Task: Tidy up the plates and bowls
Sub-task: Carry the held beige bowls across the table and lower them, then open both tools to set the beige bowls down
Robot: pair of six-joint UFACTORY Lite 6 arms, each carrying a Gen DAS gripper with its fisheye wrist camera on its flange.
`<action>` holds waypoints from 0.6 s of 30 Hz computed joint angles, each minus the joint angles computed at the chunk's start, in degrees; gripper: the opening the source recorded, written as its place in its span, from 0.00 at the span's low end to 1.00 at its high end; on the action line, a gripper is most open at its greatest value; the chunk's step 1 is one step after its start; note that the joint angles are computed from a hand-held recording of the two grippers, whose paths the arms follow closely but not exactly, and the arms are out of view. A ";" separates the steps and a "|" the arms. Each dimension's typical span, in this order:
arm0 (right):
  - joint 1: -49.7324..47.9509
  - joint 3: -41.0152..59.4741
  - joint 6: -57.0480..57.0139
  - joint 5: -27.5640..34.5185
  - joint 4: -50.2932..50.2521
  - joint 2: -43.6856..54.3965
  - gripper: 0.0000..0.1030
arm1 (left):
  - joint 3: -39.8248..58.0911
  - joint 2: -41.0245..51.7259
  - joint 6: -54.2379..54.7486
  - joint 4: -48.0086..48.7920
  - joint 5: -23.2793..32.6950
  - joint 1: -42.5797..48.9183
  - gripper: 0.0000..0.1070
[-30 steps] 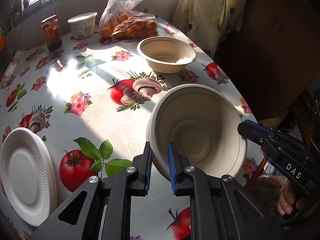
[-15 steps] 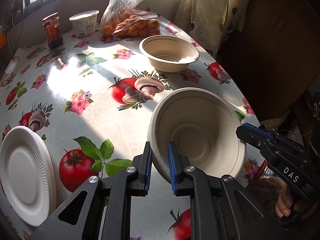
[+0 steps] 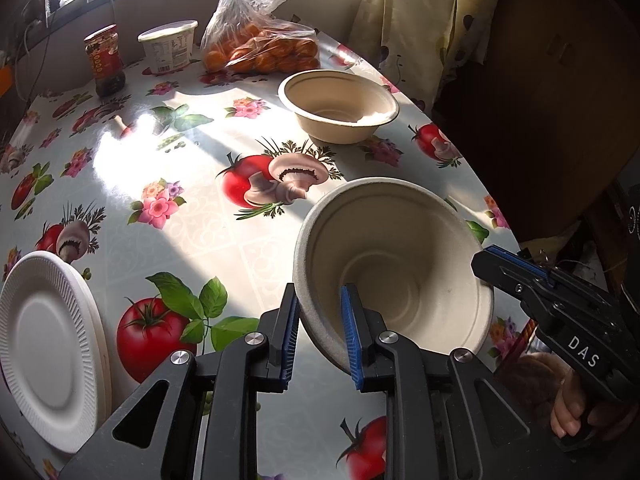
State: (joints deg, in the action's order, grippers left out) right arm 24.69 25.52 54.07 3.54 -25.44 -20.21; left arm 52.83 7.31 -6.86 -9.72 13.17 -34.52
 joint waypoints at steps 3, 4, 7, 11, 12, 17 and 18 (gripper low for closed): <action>0.03 0.02 0.00 -0.04 0.03 0.04 0.14 | -0.08 -0.07 -0.26 0.01 -0.13 -0.20 0.21; 0.03 0.02 0.00 -0.04 0.03 0.04 0.14 | 0.04 0.12 -0.97 0.59 -0.21 -0.40 0.21; -0.03 0.05 -1.05 -0.10 1.01 0.09 0.14 | -0.02 0.03 -0.91 0.59 -0.18 -0.35 0.21; 0.03 -0.03 -0.97 -0.09 0.91 -0.05 0.17 | -0.02 0.10 -0.95 0.60 -0.29 -0.44 0.21; 0.18 -0.15 0.04 -0.07 0.07 -0.26 0.19 | -0.06 0.05 -0.97 0.56 -0.31 -0.48 0.21; 0.61 -0.73 11.18 -0.10 -10.21 -0.84 0.32 | -0.20 -0.23 -1.33 0.76 -0.52 -0.85 0.21; 0.70 -0.85 11.38 -0.07 -10.32 -1.08 0.32 | -0.29 -0.40 -1.94 1.31 -0.55 -0.86 0.22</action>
State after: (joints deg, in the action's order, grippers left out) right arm 25.38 24.67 65.45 3.47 -35.76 -21.29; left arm 52.55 6.92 -8.79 -8.41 12.62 -35.39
